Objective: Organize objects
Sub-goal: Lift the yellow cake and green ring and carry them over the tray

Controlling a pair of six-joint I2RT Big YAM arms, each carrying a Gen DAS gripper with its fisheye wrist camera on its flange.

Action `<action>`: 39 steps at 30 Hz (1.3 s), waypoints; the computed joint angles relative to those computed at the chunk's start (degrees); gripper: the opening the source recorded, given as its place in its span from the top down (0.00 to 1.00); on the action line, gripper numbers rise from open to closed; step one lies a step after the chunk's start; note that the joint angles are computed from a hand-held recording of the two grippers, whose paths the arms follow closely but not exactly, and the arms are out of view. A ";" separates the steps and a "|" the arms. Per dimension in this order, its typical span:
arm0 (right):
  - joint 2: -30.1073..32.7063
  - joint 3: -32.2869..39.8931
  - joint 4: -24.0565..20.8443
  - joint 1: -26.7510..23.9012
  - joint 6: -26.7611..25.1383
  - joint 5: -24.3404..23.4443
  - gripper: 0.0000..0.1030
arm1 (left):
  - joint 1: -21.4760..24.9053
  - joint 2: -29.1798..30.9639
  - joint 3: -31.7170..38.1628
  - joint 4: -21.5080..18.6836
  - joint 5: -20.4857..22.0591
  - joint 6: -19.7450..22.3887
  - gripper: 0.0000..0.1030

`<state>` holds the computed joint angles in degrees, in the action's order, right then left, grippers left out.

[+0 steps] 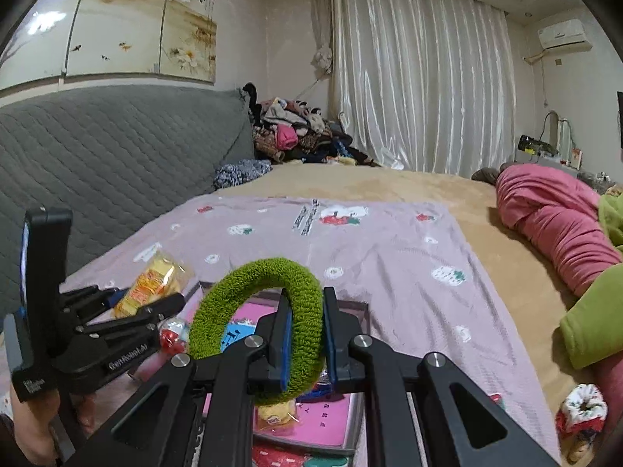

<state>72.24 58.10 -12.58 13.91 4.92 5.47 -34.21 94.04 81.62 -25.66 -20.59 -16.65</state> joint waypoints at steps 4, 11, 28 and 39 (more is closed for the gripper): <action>3.66 -0.50 2.99 -0.38 0.68 -0.57 0.87 | 0.10 2.80 -0.78 2.64 0.53 0.83 0.62; 9.58 -0.04 3.50 -0.06 -0.23 0.87 0.86 | 0.47 6.27 -0.07 4.34 3.78 3.67 0.62; 15.18 2.41 -0.48 -0.52 -0.66 2.33 0.85 | 0.36 9.09 1.99 1.38 5.61 2.91 0.62; 16.86 3.35 -1.55 -0.47 -1.49 5.09 0.84 | 0.13 10.77 3.31 -0.13 6.88 2.69 0.61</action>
<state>89.10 61.45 -14.13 13.44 3.43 10.55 -34.08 104.81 84.93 -25.80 -13.71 -13.96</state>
